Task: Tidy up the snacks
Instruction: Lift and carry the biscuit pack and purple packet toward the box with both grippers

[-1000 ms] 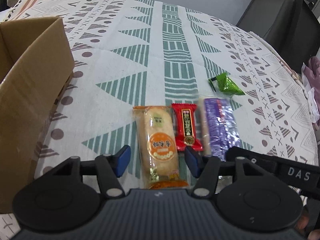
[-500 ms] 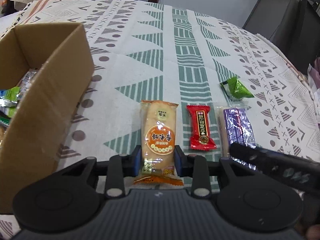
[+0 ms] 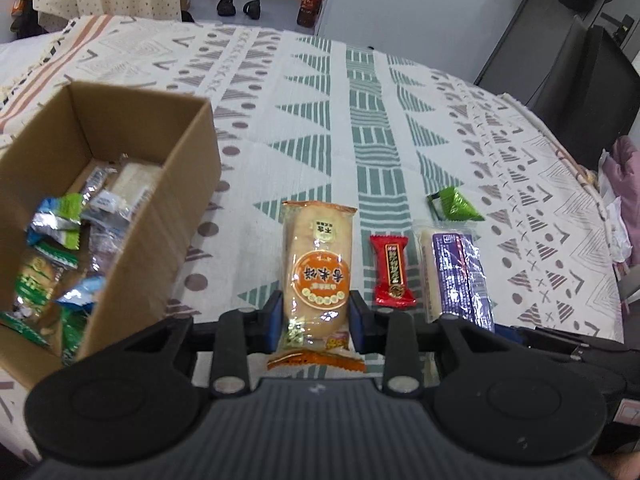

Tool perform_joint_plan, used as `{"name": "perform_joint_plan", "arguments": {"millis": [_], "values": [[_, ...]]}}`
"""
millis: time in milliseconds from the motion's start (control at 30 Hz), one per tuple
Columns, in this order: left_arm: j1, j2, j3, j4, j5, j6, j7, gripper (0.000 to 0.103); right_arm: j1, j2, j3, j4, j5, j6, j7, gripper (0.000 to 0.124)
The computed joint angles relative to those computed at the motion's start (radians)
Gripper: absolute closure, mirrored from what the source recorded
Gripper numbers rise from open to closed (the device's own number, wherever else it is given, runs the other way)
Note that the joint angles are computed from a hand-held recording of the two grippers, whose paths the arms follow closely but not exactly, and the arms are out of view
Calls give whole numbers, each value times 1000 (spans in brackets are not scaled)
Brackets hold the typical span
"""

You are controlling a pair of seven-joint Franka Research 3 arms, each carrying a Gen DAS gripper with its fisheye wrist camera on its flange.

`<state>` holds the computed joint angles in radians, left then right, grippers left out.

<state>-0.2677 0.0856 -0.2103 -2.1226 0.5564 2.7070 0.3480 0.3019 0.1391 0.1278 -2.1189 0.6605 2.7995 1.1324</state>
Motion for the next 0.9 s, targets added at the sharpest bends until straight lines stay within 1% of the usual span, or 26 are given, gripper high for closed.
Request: {"name": "perform_joint_plan", "arguments": {"millis": [67,267,333,533,900], "values": [[2,-25,2,-14,10,4,-10,71,9,-17,-2,-5,-26,14,20,93],[20,-90,-4,-49,34,22,-27,71,19,-63,-5,-12,-15,26,67,93],[27,-111,-8,-59,43,24,-36,71,20,-76,-3,-10,22,28,62,93],[54,-182,-20,-97,59,31,-59,71,36,-114,-5,-13,75,41,54,93],[112,-322,-37,-172,57,30,-61,71,86,-149,4,4,115,78,16,93]]}}
